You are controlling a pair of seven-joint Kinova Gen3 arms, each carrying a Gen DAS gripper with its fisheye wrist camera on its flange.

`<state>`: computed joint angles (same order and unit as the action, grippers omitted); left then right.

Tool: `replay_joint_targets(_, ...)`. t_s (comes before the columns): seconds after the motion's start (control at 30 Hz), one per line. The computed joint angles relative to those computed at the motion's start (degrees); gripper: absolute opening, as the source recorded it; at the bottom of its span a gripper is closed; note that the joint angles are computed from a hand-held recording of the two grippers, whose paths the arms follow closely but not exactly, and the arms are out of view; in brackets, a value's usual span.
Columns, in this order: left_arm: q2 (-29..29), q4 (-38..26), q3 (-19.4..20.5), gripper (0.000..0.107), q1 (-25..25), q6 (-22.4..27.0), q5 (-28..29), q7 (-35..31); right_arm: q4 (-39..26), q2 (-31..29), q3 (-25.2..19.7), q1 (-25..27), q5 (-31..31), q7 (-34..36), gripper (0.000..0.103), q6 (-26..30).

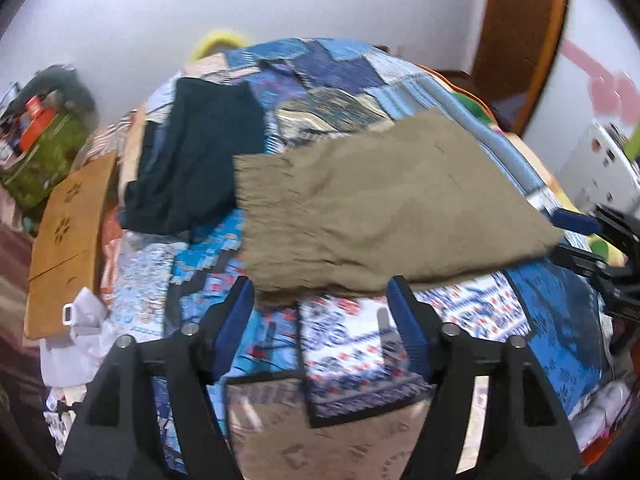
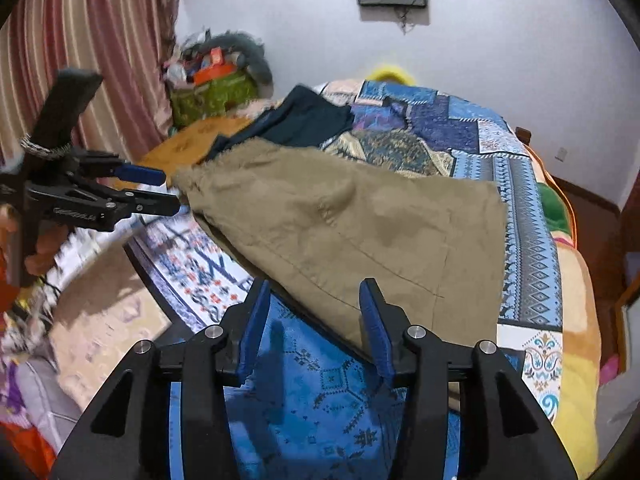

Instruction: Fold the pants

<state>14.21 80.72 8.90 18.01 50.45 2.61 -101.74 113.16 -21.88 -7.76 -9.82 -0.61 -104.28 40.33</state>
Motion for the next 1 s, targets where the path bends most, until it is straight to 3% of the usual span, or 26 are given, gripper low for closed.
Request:
replay_joint_targets(0.3, 6.66, -7.3, -1.93, 0.072, 0.98, 4.3, -2.03, 8.37, -2.12, 2.83, 0.43, 2.68, 0.11, -4.83, 0.048, -2.88)
replay_joint_targets(0.4, 7.22, -6.36, -2.23, 0.061, 1.76, 2.96, -3.41, 9.81, -2.5, 5.25, 2.88, 1.17, -2.77, -4.56, 0.048, -3.75)
replay_joint_targets(0.5, 6.52, -4.39, -2.96, 0.06, 2.53, 0.43, -4.95, 12.13, -2.54, 7.47, 4.77, -0.45, -5.82, -2.52, 0.048, -3.66)
replay_joint_targets(0.6, 6.26, -3.55, -2.53, 0.06, 1.61, -0.35, -4.75, 12.08, -3.12, 10.57, 5.01, -1.27, -6.72, -0.13, 0.048, -0.86)
replay_joint_targets(0.7, 6.17, -2.45, -1.7, 0.06, -0.1, -0.99, -2.85, 10.34, -1.34, 9.75, 8.38, -2.41, -10.89, 3.79, 0.048, -0.88)
replay_joint_targets(0.8, 6.03, -1.85, -1.45, 0.062, -0.91, -1.52, -1.51, 9.71, -1.58, 8.99, 5.88, 1.35, -8.16, 2.86, 0.048, 2.07)
replay_joint_targets(1.0, 5.75, -0.62, -1.81, 0.068, -0.79, -3.04, -1.65, 10.15, 1.09, 5.07, 6.59, 4.37, -5.23, 1.23, 0.048, 6.78)
